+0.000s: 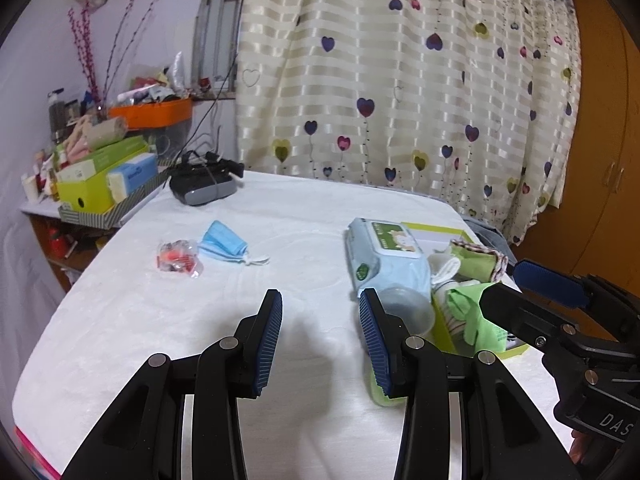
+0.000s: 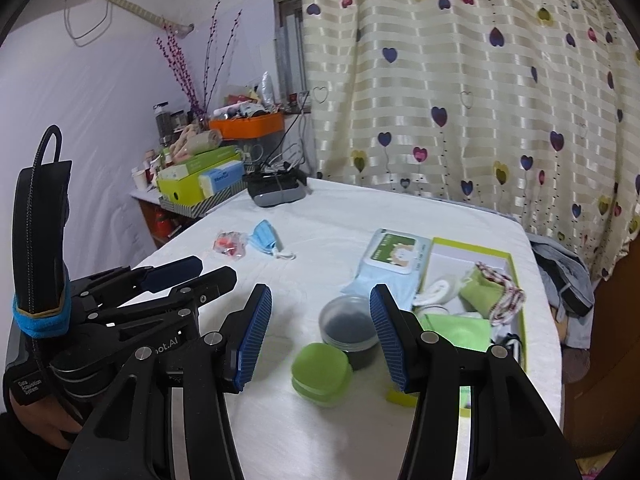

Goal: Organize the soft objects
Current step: 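Move both open grippers back toward the blue mask and plastic bag, then grasp the blue face mask with the right gripper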

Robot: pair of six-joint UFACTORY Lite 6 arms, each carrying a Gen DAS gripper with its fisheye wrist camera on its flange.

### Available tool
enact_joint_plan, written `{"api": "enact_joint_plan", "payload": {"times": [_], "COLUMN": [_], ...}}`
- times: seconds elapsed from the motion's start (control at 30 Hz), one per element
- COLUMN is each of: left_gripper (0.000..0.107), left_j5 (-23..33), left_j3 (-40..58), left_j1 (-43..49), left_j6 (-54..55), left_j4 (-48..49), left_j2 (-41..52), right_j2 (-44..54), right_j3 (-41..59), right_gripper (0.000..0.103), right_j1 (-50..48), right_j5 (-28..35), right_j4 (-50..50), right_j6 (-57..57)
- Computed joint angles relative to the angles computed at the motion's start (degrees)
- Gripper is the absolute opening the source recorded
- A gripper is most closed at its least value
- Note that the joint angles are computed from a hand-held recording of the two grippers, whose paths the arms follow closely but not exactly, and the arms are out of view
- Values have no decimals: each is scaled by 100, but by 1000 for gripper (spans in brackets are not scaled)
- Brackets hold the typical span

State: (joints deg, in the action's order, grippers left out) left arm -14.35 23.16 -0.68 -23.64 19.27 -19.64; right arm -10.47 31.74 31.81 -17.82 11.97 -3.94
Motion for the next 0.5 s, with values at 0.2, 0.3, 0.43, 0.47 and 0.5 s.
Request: {"api": "enact_joint_plan", "payload": {"times": [0.2, 0.3, 0.43, 0.47, 0.5], "left_gripper": [39, 39, 39, 39, 39], "left_j5": [-412, -606, -703, -723, -756], "left_j3": [196, 419, 807, 925, 1046], "left_j1": [857, 1351, 1796, 1905, 2002], "left_j6": [-1095, -1225, -1098, -1041, -987], "left_j4": [1410, 1776, 1899, 1903, 1922], "left_j2": [571, 1027, 1599, 1764, 1927], "right_j2": [680, 1202, 1926, 2149, 2328], "right_j3": [576, 1039, 1758, 2019, 2241], "right_gripper": [53, 53, 53, 53, 53], "right_j1": [258, 338, 482, 507, 531], "right_j5": [3, 47, 194, 286, 375], "right_j4": [330, 16, -153, -310, -340], "right_j6": [-363, -97, 5, 125, 141]}}
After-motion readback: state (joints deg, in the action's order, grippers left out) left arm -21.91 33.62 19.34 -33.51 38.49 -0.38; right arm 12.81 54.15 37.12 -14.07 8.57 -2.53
